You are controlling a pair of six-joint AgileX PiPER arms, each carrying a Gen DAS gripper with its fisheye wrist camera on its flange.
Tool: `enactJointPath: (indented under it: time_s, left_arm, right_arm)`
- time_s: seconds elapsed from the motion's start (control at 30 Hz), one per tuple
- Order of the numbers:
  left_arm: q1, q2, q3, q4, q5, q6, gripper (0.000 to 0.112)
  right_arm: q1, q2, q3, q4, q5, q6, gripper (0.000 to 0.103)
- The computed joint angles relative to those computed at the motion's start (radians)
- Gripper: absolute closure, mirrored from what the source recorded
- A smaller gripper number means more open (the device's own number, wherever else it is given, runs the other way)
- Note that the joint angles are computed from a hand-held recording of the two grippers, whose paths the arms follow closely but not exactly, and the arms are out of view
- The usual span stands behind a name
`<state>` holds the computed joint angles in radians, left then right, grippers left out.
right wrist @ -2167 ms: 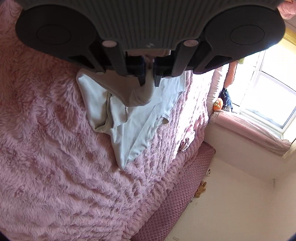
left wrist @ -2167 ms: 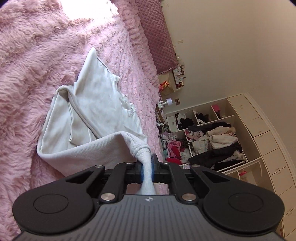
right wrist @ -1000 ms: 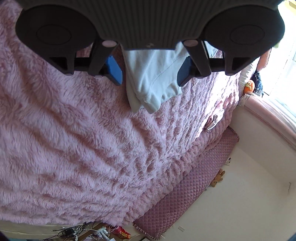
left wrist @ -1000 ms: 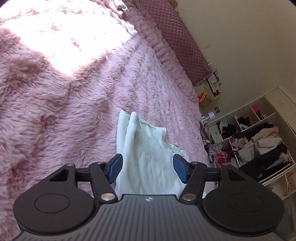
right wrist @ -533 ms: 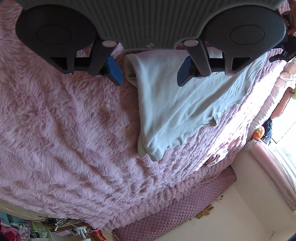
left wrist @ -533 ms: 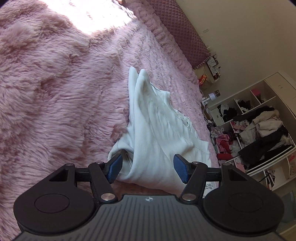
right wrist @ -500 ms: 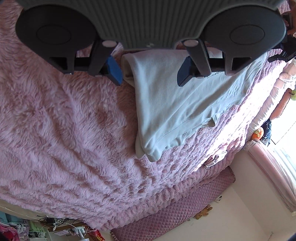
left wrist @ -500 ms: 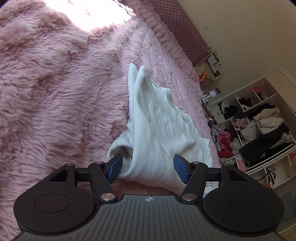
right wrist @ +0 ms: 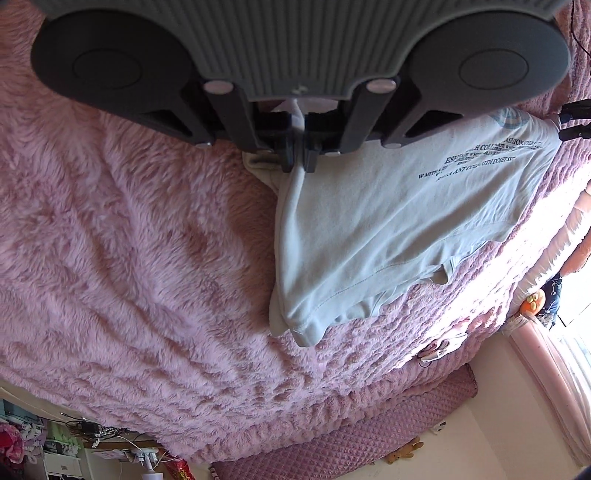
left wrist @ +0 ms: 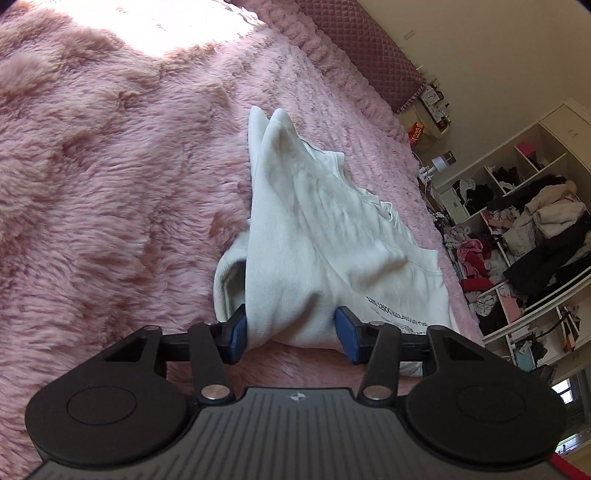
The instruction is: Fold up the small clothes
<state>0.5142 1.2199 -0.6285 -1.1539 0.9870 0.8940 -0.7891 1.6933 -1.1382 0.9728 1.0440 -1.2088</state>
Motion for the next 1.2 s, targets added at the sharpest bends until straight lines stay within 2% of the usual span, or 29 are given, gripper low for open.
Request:
enactJointPath:
  time_s: [0.03,0.1,0.17,0.27,0.33,0.4,0.5,0.57,0.63,0.67,0.73,0.83,0.9,1.03,1.1,1.2]
  left_arm:
    - [-0.023,-0.019,-0.006,0.022,-0.018,-0.017,0.106]
    - [-0.05,-0.083,-0.01,0.059,-0.043,-0.051,0.106]
    - [-0.05,-0.134,-0.04,0.119,-0.031,-0.096,0.109]
    - [-0.052,-0.139,-0.116,0.287,-0.011,-0.192,0.109]
    - [-0.066,-0.094,-0.141,0.368,0.006,-0.214,0.109]
    - [-0.097,-0.064,-0.133,0.406,-0.003,-0.234,0.109]
    - [-0.146,-0.049,-0.122,0.452,-0.033,-0.277,0.109]
    - [-0.132,-0.038,-0.138,0.453,-0.001,-0.298,0.109]
    - [-0.088,-0.047,-0.159,0.43,0.047,-0.273,0.107]
    - [-0.06,-0.064,-0.173,0.422,0.07,-0.261,0.106]
    - [-0.013,-0.091,-0.203,0.405,0.108,-0.236,0.09]
    - [-0.027,-0.082,-0.256,0.361,0.083,-0.225,0.072]
    - [-0.079,-0.04,-0.285,0.334,-0.001,-0.241,0.061]
    - [-0.231,0.077,-0.335,0.322,-0.258,-0.295,0.057]
    - [-0.313,0.144,-0.375,0.393,-0.392,-0.374,0.055]
    - [-0.383,0.272,-0.478,0.505,-0.462,-0.486,0.051]
  right_arm:
    - [-0.006,0.0,-0.003,0.005,0.005,0.002,0.103]
    - [-0.023,-0.018,-0.005,0.017,0.01,0.008,0.103]
    - [-0.057,-0.036,-0.023,0.033,0.046,-0.007,0.103]
    - [-0.089,-0.044,-0.065,0.004,0.1,-0.03,0.103]
    - [-0.07,-0.034,-0.074,-0.062,0.081,-0.023,0.103]
    - [-0.036,-0.02,-0.048,-0.118,0.017,0.0,0.103]
    - [-0.012,-0.007,0.012,-0.113,-0.063,-0.001,0.103]
    - [-0.007,-0.012,0.031,-0.102,-0.086,-0.001,0.103]
    - [-0.003,-0.026,0.027,-0.124,-0.085,-0.006,0.102]
    - [-0.004,-0.039,0.029,-0.127,-0.089,-0.016,0.086]
    - [-0.017,-0.07,0.026,-0.106,-0.085,-0.059,0.071]
    - [-0.029,-0.058,-0.018,-0.045,-0.034,-0.086,0.069]
    - [0.005,-0.044,-0.041,-0.006,-0.059,-0.067,0.067]
    - [0.122,0.009,-0.092,0.035,-0.177,-0.022,0.063]
    - [0.196,0.058,-0.15,0.011,-0.244,0.041,0.059]
    - [0.265,0.118,-0.216,-0.011,-0.314,0.098,0.056]
